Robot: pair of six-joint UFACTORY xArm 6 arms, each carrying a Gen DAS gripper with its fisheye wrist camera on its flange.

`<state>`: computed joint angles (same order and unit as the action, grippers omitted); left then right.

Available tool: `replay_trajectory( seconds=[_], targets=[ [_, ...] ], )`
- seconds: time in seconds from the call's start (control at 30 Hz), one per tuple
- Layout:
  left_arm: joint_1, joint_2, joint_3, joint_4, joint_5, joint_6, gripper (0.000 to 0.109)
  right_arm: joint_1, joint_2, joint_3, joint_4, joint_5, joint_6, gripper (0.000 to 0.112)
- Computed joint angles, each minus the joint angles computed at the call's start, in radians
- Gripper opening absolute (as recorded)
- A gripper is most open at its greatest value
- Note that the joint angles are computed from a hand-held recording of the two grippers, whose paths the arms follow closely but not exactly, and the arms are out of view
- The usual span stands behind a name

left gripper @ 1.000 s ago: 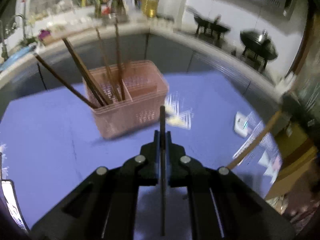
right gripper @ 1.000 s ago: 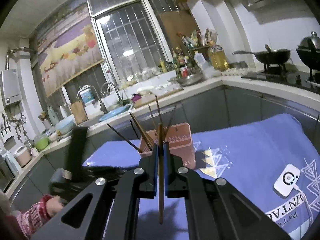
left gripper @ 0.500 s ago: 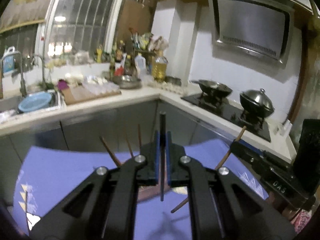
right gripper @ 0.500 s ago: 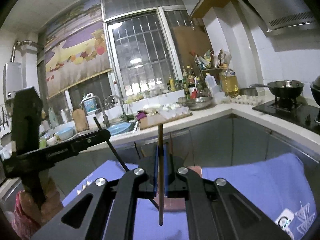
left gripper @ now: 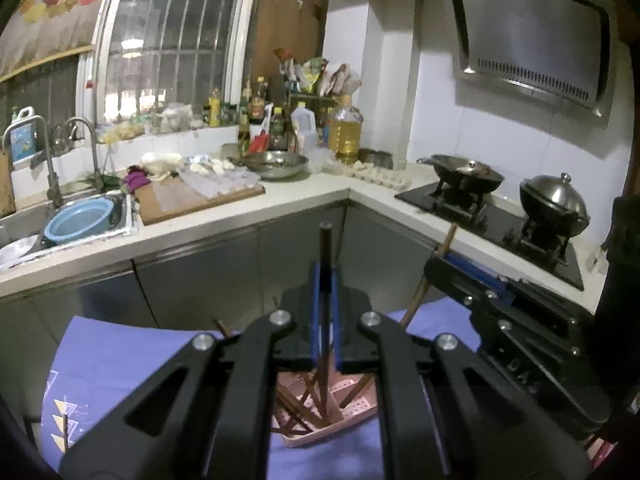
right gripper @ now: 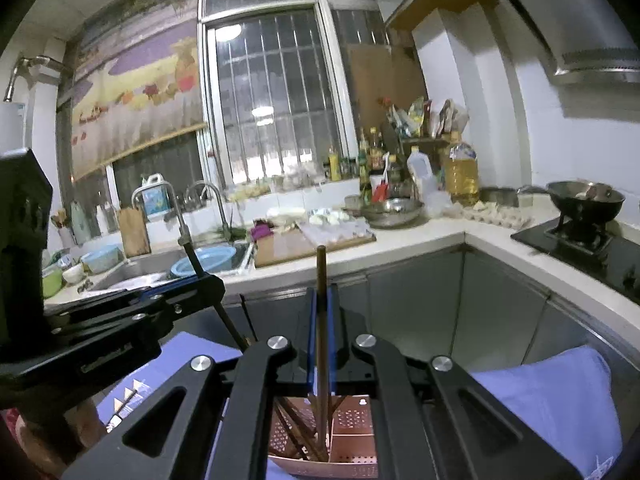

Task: Organize utensils
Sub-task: 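Open both tools to release the chopsticks into the basket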

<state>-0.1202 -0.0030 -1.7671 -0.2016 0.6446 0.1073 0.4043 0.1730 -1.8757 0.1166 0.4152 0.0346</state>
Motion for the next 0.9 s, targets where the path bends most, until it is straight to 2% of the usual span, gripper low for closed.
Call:
replay_trajectory(
  seconds=[0.13, 0.23, 0.4, 0.5, 0.73, 0.9],
  targets=[
    [0.012, 0.021, 0.008, -0.021, 0.007, 0.01, 0.004, 0.0, 0.034, -0.014, 0.045, 0.013, -0.036, 0.005],
    [0.02, 0.038, 0.005, -0.049, 0.038, 0.028, 0.004, 0.004, 0.049, -0.027, 0.007, 0.04, -0.015, 0.005],
    [0.023, 0.065, -0.008, -0.073, 0.102, 0.027, 0.004, 0.011, 0.087, -0.094, -0.028, 0.157, -0.003, 0.005],
    [0.02, 0.08, -0.017, -0.04, 0.139, -0.007, 0.005, 0.01, 0.107, -0.13, 0.017, 0.207, -0.023, 0.006],
    [0.037, 0.037, 0.029, -0.032, 0.105, -0.037, 0.016, 0.006, 0.042, -0.05, 0.118, 0.165, -0.043, 0.009],
    [0.05, -0.046, 0.1, -0.052, 0.049, -0.031, 0.016, 0.002, -0.045, 0.043, 0.198, 0.125, -0.061, 0.009]
  ],
)
